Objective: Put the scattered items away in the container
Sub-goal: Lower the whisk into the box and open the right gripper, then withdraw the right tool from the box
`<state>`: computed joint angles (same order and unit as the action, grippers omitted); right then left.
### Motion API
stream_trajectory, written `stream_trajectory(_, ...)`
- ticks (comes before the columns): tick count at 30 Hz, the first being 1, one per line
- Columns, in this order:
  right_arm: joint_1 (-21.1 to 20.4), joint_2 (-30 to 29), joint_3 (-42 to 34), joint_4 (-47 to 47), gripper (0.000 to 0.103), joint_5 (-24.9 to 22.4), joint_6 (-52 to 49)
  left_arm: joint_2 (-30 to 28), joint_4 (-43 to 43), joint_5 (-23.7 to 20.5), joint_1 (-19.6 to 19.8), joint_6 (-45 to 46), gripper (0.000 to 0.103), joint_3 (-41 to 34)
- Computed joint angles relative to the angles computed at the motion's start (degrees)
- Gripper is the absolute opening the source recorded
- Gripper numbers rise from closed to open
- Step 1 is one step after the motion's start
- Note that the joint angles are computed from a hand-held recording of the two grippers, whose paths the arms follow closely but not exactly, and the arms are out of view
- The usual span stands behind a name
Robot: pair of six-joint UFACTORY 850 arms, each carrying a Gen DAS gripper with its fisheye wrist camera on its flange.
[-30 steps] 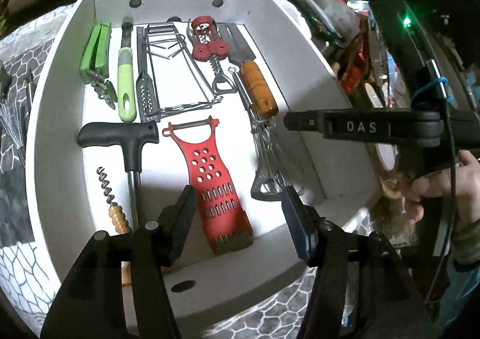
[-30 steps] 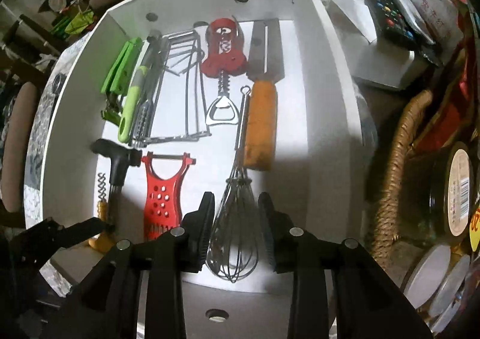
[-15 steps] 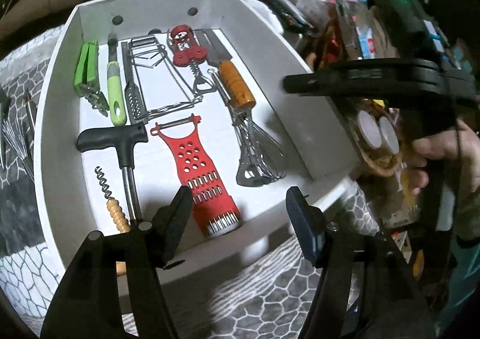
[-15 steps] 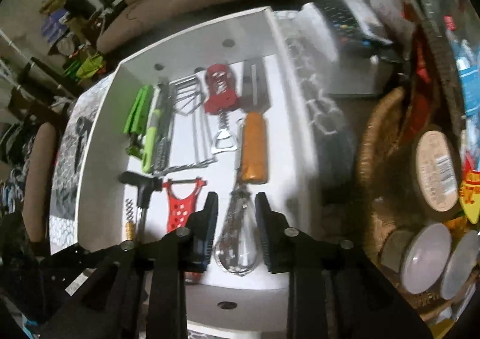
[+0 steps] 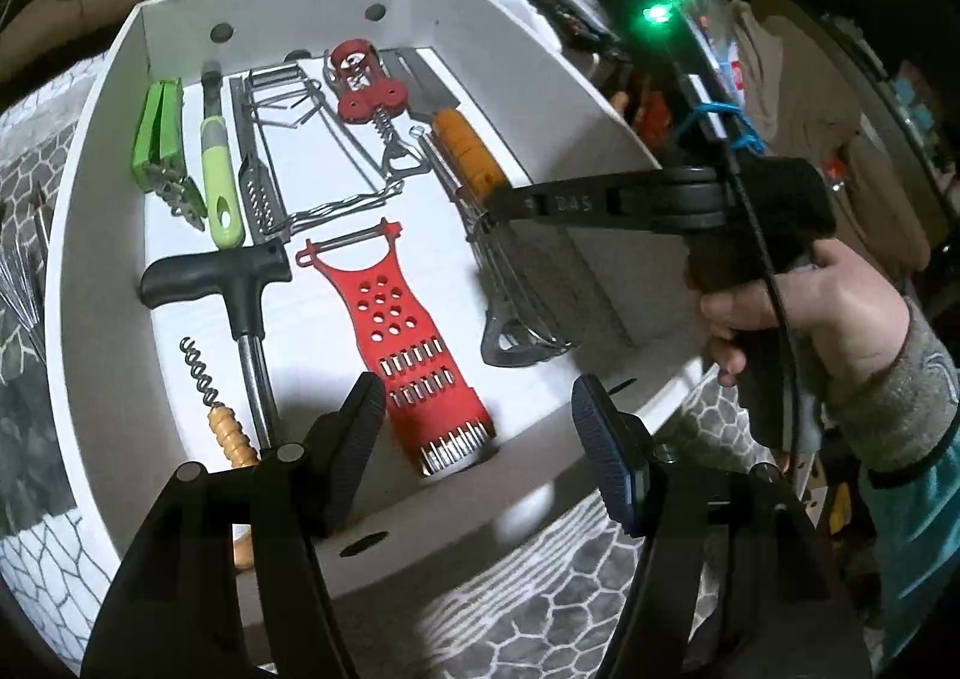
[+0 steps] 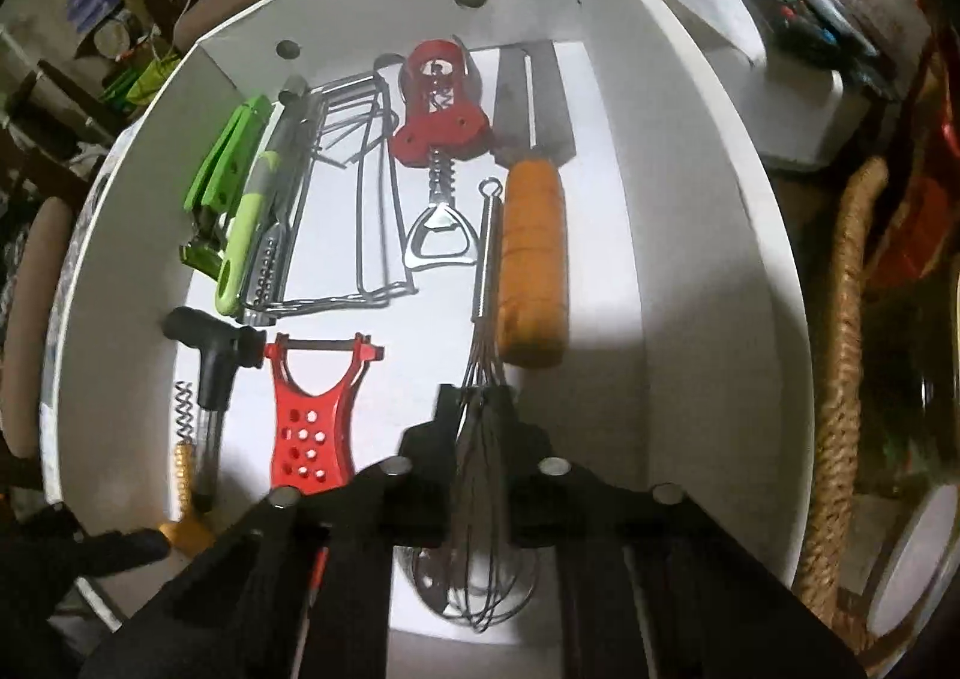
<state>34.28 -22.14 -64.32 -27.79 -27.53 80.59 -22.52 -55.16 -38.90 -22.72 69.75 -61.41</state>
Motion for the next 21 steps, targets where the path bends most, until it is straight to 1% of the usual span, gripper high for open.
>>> stream_trajectory(4, 0.14, 1.77, 1.27, -6.04, 0.002, 1.05, 7.53, -0.24, 0.03, -0.26, 0.49, -0.31, 0.062, 0.22)
stream_trajectory(7, -0.33, 2.94, 1.02, -2.91, 0.004, 1.55, 5.45, 0.90, -0.37, -0.17, 1.11, 0.60, 0.062, 1.07)
stream_trajectory(8, -0.05, 3.15, 0.49, -2.09, 0.006, 1.09, 4.14, 1.47, -1.07, -0.33, 1.61, 1.50, 0.062, 1.44)
stream_trajectory(9, 0.55, 3.15, -0.33, -2.52, 0.006, 0.18, 3.64, 2.29, -1.86, -0.37, 2.49, 2.48, 0.062, 1.90)
stream_trajectory(11, 1.97, 3.25, -2.02, -3.40, 0.006, -1.53, 2.61, 3.35, -2.59, 0.04, 3.83, 2.88, 0.067, 2.33)
stream_trajectory(12, 2.41, 3.08, -2.90, -3.31, 0.006, -1.74, 2.14, 3.91, -3.68, -0.48, 5.09, 3.61, 0.077, 2.53)
stream_trajectory(13, 3.05, 3.09, -3.63, -3.43, 0.006, -1.79, 1.98, 4.28, -4.47, -1.00, 6.11, 3.96, 0.083, 2.61)
stream_trajectory(15, 4.43, 2.91, -5.09, -4.53, 0.006, -2.07, 2.94, 5.13, -5.28, -1.72, 8.20, 3.58, 0.084, 2.73)
stream_trajectory(16, 5.00, 2.72, -5.80, -4.93, 0.008, -2.20, 3.46, 5.42, -5.08, -1.73, 8.85, 3.05, 0.086, 2.61)
stream_trajectory(18, 6.36, 2.06, -7.51, -6.03, 0.025, -2.94, 4.97, 6.78, -5.74, -0.96, 10.47, 3.43, 0.089, 3.17)
stream_trajectory(19, 6.94, 1.67, -8.24, -6.57, 0.043, -3.29, 5.75, 7.40, -6.16, -0.75, 11.24, 3.94, 0.096, 3.38)
stream_trajectory(20, 7.74, 1.34, -8.89, -7.65, 0.056, -3.77, 6.95, 8.06, -6.50, -0.26, 11.81, 4.38, 0.101, 3.73)
stream_trajectory(21, 8.63, 0.88, -9.68, -8.72, 0.059, -4.34, 7.82, 8.78, -7.01, 0.37, 12.41, 4.96, 0.103, 4.13)
